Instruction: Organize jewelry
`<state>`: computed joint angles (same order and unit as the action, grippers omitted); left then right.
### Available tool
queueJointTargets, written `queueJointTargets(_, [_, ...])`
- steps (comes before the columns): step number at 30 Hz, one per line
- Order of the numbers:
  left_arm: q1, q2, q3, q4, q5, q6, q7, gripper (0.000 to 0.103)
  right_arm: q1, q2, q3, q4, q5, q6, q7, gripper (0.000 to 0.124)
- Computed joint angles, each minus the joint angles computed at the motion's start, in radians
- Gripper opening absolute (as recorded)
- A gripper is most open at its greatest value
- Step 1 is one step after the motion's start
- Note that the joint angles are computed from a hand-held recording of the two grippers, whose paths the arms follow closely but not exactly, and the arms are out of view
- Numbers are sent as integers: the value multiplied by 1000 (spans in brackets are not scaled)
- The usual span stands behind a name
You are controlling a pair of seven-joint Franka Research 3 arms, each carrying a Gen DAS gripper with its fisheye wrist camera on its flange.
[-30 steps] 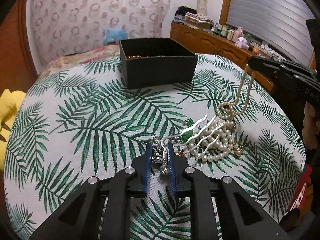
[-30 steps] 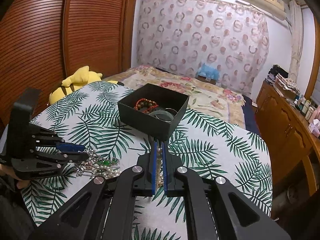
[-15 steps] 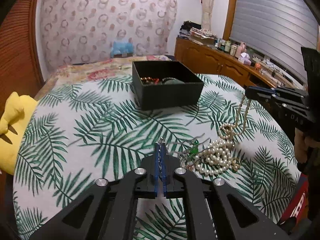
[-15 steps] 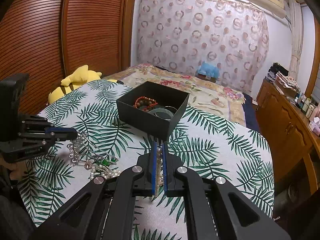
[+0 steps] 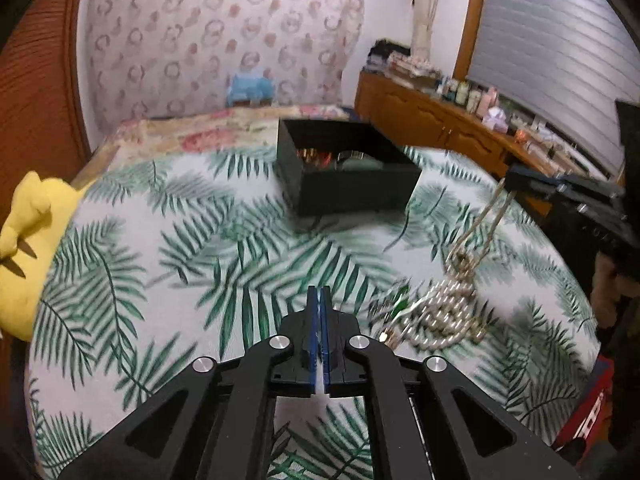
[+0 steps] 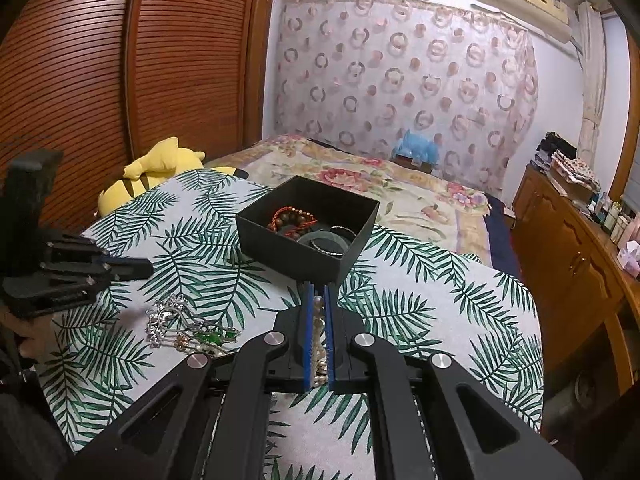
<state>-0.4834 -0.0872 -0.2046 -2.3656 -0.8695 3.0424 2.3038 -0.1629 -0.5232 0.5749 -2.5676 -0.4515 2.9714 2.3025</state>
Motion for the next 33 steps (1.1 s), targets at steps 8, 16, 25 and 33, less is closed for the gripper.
queueJointTargets(8, [49, 61, -49, 8, 156, -23, -150, 47, 6, 5, -1, -1, -5, -6, 8, 6])
queueJointTargets(16, [42, 45, -59, -24, 219, 29, -163, 19, 7, -2, -4, -17, -11, 0, 15, 6])
queueJointTargets(25, [-54, 21, -13, -25, -69, 119, 91, 13, 11, -4, -8, -20, -4, -3, 7, 6])
queueJointTargets(33, [-101, 11, 15, 5, -268, 131, 266, 11, -1, -9, 0, -16, -8, 4, 7, 6])
